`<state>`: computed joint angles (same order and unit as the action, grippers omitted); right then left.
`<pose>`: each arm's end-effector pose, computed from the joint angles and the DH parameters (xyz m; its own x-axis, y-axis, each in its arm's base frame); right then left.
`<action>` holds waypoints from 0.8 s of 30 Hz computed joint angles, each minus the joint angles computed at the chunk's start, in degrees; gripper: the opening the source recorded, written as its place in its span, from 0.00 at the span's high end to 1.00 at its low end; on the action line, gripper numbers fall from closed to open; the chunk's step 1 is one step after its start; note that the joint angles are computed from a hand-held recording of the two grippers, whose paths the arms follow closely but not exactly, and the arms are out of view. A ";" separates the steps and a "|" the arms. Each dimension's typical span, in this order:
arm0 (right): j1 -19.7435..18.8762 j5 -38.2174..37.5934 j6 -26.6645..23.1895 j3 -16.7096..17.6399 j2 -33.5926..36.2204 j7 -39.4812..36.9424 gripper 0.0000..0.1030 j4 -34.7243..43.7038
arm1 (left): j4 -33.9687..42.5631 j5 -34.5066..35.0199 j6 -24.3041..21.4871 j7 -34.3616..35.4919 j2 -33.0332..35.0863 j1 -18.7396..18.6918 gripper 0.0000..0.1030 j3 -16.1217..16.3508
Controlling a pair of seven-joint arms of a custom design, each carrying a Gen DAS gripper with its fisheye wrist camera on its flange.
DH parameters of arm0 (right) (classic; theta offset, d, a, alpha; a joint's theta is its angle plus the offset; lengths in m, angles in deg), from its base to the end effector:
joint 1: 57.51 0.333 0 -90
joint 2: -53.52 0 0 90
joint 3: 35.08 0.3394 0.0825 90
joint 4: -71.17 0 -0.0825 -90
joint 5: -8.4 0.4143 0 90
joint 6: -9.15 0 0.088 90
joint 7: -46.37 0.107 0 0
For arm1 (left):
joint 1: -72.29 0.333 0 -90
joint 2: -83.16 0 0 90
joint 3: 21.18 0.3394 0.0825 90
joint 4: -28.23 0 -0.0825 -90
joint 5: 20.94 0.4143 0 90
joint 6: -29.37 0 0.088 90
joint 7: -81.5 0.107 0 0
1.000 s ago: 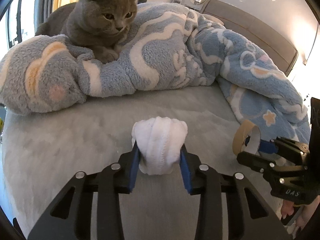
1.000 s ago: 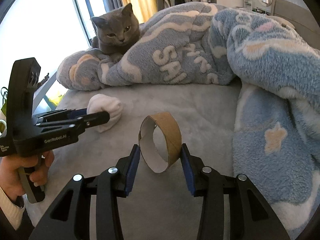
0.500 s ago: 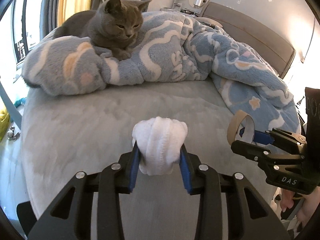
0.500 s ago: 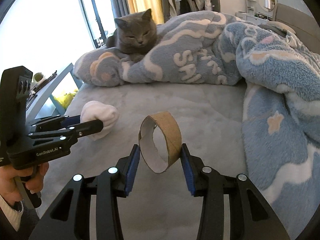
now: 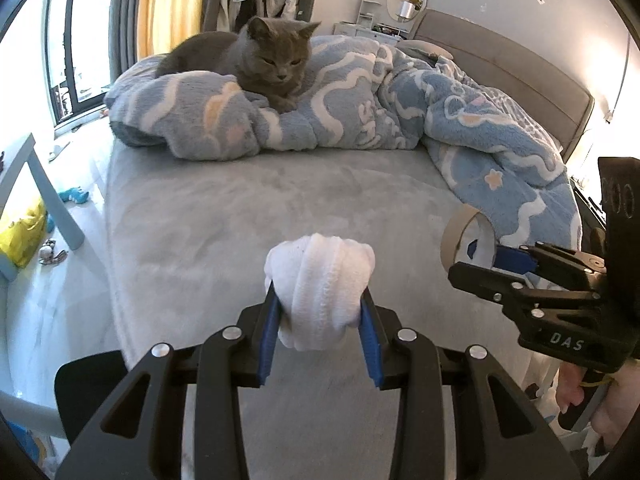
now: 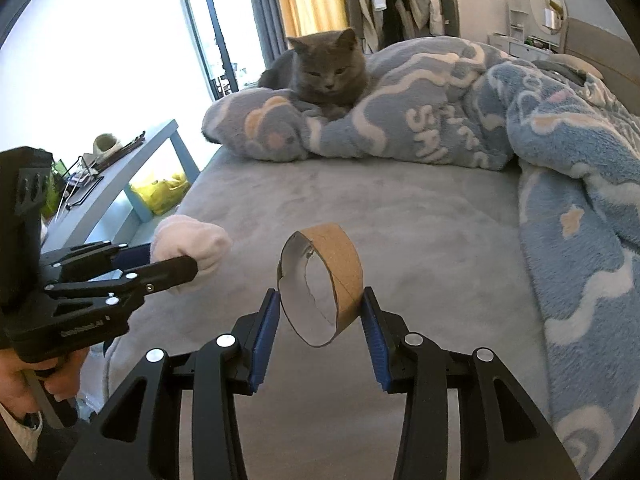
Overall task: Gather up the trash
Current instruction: 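Carry the white sock and tape ring over the bin with both tools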
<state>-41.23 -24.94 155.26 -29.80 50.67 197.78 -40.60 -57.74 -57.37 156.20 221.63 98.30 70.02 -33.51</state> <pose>0.5719 0.2351 0.5855 -0.2408 -0.9565 -0.1647 -0.6686 0.2865 -0.6862 0.6931 -0.1804 0.5932 -0.7745 -0.6096 0.1690 -0.5411 0.5000 -0.6762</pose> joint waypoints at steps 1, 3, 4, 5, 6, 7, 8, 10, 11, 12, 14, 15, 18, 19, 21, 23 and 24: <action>0.18 0.11 0.01 0.19 0.29 -0.03 0.59 0.25 | -0.48 -0.18 0.06 0.25 -0.43 0.24 0.62 0.10; 0.59 0.09 -0.08 0.48 0.87 0.06 0.59 0.83 | -1.28 -0.36 0.14 0.67 -1.14 0.63 0.62 0.38; 0.78 -0.03 -0.03 0.54 1.03 0.27 0.59 0.99 | -1.74 -0.37 0.20 0.93 -1.53 0.85 0.62 0.59; 1.00 -0.13 -0.06 0.64 1.20 0.53 0.59 1.24 | -2.03 -0.30 0.23 1.09 -1.78 1.01 0.62 0.79; 1.22 -0.13 0.04 0.69 1.63 0.62 0.59 1.78 | -2.31 -0.31 0.25 1.33 -2.03 1.22 0.62 0.98; 1.38 -0.24 0.21 0.66 1.86 0.71 0.59 2.03 | -2.63 -0.34 0.33 1.54 -2.30 1.38 0.62 1.13; 1.63 -0.52 0.28 0.73 2.40 0.88 0.59 2.78 | -2.71 -0.28 0.32 1.62 -2.38 1.53 0.62 1.30; 2.16 -0.42 0.34 0.74 3.28 0.52 0.59 3.94 | -2.80 -0.11 0.22 1.77 -2.46 1.95 0.62 1.69; 2.45 -0.28 0.19 0.76 4.00 0.10 0.59 4.85 | -2.81 -0.01 0.18 1.89 -2.45 2.15 0.62 1.86; 2.76 -0.19 -0.02 0.73 4.59 -0.13 0.59 5.64 | -2.58 0.30 0.13 1.96 -2.25 2.41 0.62 2.11; 3.41 0.38 -0.44 0.65 6.33 -1.09 0.59 7.89 | -1.81 0.60 -0.22 1.73 -1.67 2.89 0.62 2.38; 3.68 0.54 -0.45 0.49 6.91 -1.41 0.59 8.60 | -0.83 0.70 -0.88 1.18 -0.96 3.25 0.62 2.57; 4.74 1.27 -1.36 0.20 9.79 -2.91 0.59 12.35 | 1.26 1.13 -1.93 0.29 0.61 4.23 0.62 2.77; 5.14 1.57 -1.94 0.10 10.98 -3.51 0.59 13.93 | 2.28 1.51 -2.21 -0.06 1.40 4.58 0.62 2.92; 5.91 2.76 -2.92 -0.07 13.44 -5.36 0.59 17.18 | 3.63 2.12 -2.55 -0.65 2.47 5.21 0.62 3.03; 6.85 3.40 -3.96 -0.37 15.53 -6.47 0.59 20.06 | 5.16 2.63 -3.12 -1.25 3.62 5.96 0.62 3.11; 7.21 3.86 -4.18 -0.52 16.49 -7.15 0.59 21.34 | 6.31 3.04 -3.56 -1.82 4.46 6.40 0.62 3.27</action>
